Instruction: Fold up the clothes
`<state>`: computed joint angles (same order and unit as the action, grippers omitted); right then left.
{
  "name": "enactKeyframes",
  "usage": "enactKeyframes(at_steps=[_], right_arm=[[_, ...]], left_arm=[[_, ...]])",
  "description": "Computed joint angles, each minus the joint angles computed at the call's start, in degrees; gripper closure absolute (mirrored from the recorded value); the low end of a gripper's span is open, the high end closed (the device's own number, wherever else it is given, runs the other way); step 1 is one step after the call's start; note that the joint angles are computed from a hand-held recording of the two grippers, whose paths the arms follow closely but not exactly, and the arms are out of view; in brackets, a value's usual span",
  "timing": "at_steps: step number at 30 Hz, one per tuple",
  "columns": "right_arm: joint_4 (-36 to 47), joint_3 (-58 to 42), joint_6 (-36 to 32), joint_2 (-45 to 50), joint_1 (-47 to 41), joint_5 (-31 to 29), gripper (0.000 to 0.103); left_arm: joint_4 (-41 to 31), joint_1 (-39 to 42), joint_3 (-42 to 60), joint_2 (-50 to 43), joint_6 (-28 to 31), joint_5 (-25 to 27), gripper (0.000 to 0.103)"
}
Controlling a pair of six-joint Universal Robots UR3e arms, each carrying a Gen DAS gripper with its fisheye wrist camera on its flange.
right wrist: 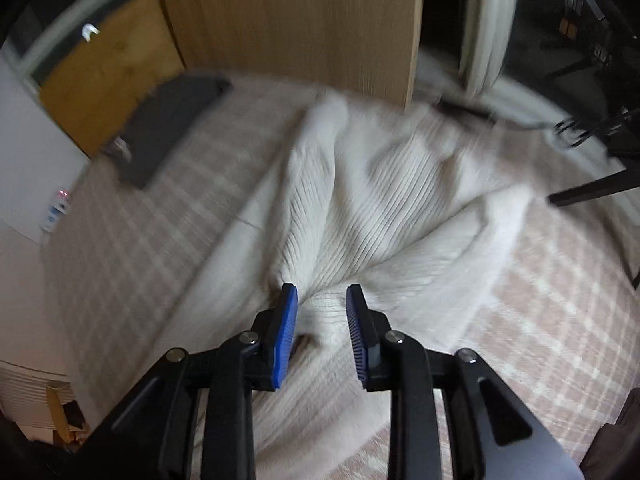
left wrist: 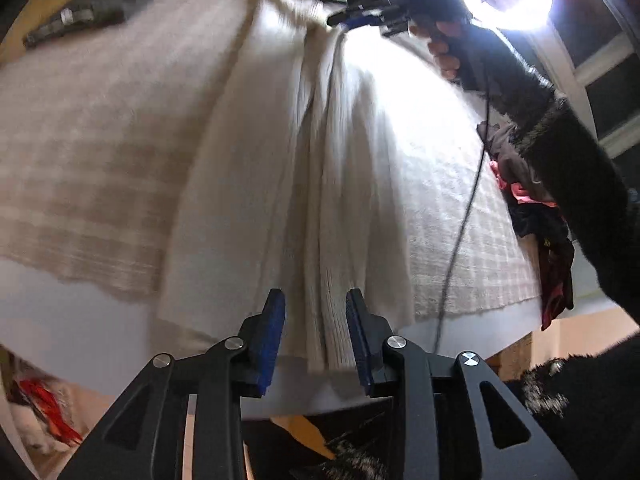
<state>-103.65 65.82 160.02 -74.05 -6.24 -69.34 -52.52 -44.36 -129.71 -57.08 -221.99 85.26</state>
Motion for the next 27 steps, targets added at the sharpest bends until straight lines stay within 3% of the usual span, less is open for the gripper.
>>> enactKeyframes(at_steps=[3, 6, 9, 12, 13, 14, 21, 25, 27], right_arm=[[2.24, 7.97, -5.66, -6.89, -3.13, 3.16, 0.078], [-0.92, 16.06, -7.17, -9.28, -1.83, 0.24, 0.078], [-5.92, 19.70, -6.39, -7.39, -0.32, -1.05, 0.078], [-9.17, 19.70, -5.37, -5.54, 0.28, -0.79, 0.078], [-7.11, 18.38, -5.87, -5.70, -0.59, 1.02, 0.078], [-5.52, 17.67, -7.42, -6.60, -2.01, 3.91, 0.078], [3.69, 7.61, -12.61, -1.34, -1.07, 3.39, 0.090], [3.41, 10.93, -15.31, -3.01, 1.57, -0.74, 0.090], [7.21, 15.24, -18.10, -8.87, -0.90, 1.96, 0.089]], left_arm=[[0.57, -1.09, 4.51, -3.33, 2.83, 2.19, 0.073], [4.86, -1.80, 9.59, -12.78, 8.41, 3.51, 0.073], [12.38, 0.62, 11.46, -22.16, 15.48, 0.19, 0.073], [12.27, 3.49, 12.61, -29.17, 20.52, -2.70, 0.075], [10.71, 4.27, 12.52, -28.79, 21.11, -2.61, 0.087], [9.21, 5.08, 11.78, -26.17, 21.33, -2.43, 0.089], [-4.15, 4.32, 11.77, -11.44, 20.96, 1.56, 0.082], [-3.27, 0.07, 12.55, -14.39, 20.27, 1.21, 0.081], [-2.29, -1.55, 13.51, -17.43, 20.41, 1.75, 0.081]])
